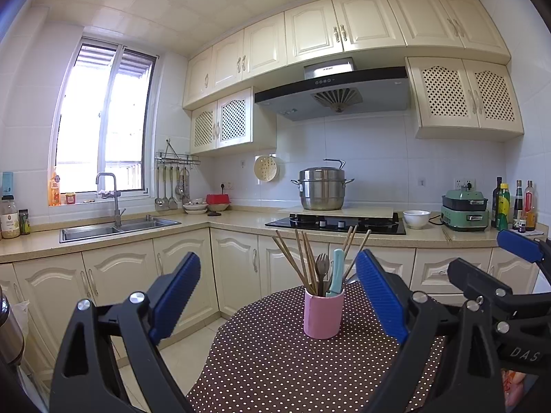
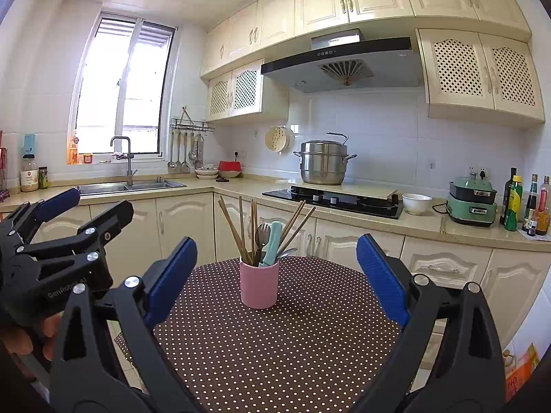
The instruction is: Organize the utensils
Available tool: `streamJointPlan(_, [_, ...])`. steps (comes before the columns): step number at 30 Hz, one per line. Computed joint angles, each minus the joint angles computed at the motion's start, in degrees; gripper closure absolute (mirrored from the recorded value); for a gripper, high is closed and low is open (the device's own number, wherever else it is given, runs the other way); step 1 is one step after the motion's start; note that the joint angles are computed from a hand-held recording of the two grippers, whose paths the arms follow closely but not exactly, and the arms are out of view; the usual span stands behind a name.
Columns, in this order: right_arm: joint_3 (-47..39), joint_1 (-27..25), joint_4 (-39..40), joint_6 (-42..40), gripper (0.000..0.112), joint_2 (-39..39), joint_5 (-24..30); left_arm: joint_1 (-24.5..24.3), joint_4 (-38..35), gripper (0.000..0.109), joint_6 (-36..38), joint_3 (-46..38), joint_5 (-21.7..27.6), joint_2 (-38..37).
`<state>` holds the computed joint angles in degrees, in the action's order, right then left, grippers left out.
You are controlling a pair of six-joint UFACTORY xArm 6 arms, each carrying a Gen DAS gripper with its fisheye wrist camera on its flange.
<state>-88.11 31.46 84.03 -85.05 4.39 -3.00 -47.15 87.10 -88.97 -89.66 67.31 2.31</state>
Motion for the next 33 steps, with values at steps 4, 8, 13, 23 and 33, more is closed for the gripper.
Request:
streamJointPlan(4, [-0.34,-0.12,1.97,-1.68,0.020,0.08,0.23,0.15,-0.11,0.018,0.17,-0.29,-0.19,0.31])
streamJointPlan(8, [-1.21,-0.36,4.85,-4.03,0.020,0.57,0.65,0.40,-0.21,0.018,0.52,-0.85,-0.32,0.83])
streamJointPlan(13, [-2.54,-0.85,4.33,-3.08,0.020,2.01,1.12,1.29,-0.44,0.019,0.18,-0.82,-0.79,1.06])
streamJointPlan(23, [-5.20,-2.81,-1.28,5.19,0.019,5.78,4.04,3.73,-2.38,0.018,2.07,-4.21,-2.74,4.62])
streamJointPlan(33, [-8.91,-5.10,-14.72,20.49,0.019,12.09,7.35,7.45,-7.66,0.018,5.69,-9.19,-5.94,10.27])
